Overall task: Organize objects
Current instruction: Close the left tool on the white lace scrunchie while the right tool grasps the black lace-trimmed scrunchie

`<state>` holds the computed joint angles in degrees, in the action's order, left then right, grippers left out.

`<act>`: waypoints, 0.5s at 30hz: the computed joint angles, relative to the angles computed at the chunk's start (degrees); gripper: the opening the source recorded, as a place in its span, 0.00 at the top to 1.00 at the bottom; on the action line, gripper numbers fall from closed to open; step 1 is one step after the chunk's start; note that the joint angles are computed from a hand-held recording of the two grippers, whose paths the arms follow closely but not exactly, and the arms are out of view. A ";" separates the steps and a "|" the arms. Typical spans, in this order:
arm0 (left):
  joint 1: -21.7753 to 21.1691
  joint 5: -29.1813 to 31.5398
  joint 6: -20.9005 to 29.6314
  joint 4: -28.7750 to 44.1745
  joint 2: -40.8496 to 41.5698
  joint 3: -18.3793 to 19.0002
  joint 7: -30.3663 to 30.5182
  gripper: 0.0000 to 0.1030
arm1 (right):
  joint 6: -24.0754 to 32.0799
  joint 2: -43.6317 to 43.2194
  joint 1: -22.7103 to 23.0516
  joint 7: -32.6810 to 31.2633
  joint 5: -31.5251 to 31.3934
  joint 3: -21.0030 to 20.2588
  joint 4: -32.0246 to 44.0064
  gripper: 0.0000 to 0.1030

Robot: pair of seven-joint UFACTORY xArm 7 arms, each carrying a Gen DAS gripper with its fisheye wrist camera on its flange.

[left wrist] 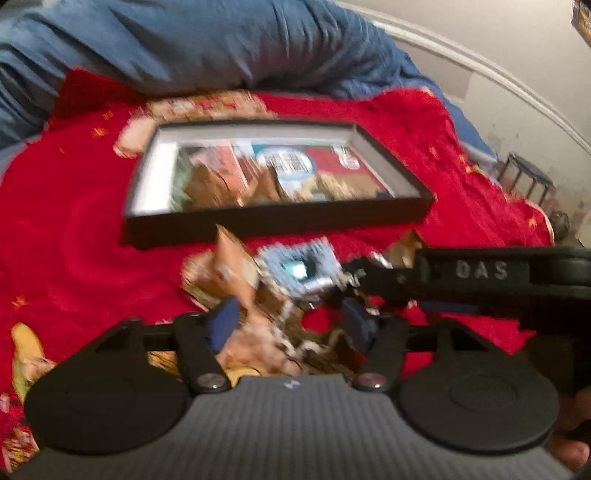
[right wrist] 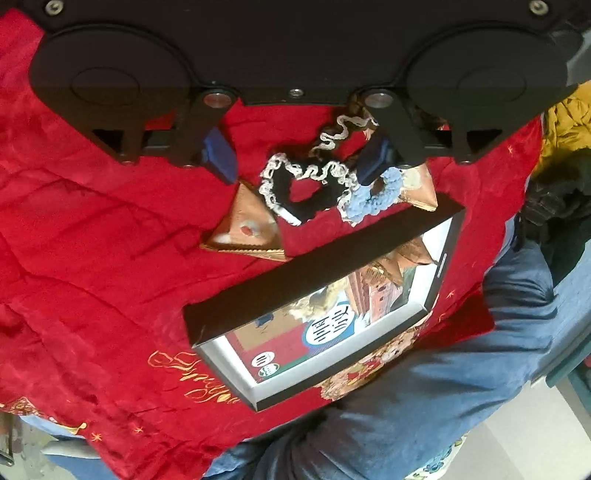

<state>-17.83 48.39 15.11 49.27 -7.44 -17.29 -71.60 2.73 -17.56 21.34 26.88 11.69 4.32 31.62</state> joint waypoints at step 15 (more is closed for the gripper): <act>-2.86 1.69 5.48 0.65 0.93 0.15 -1.96 0.86 | -2.34 4.21 0.26 0.79 1.33 0.48 1.88 0.71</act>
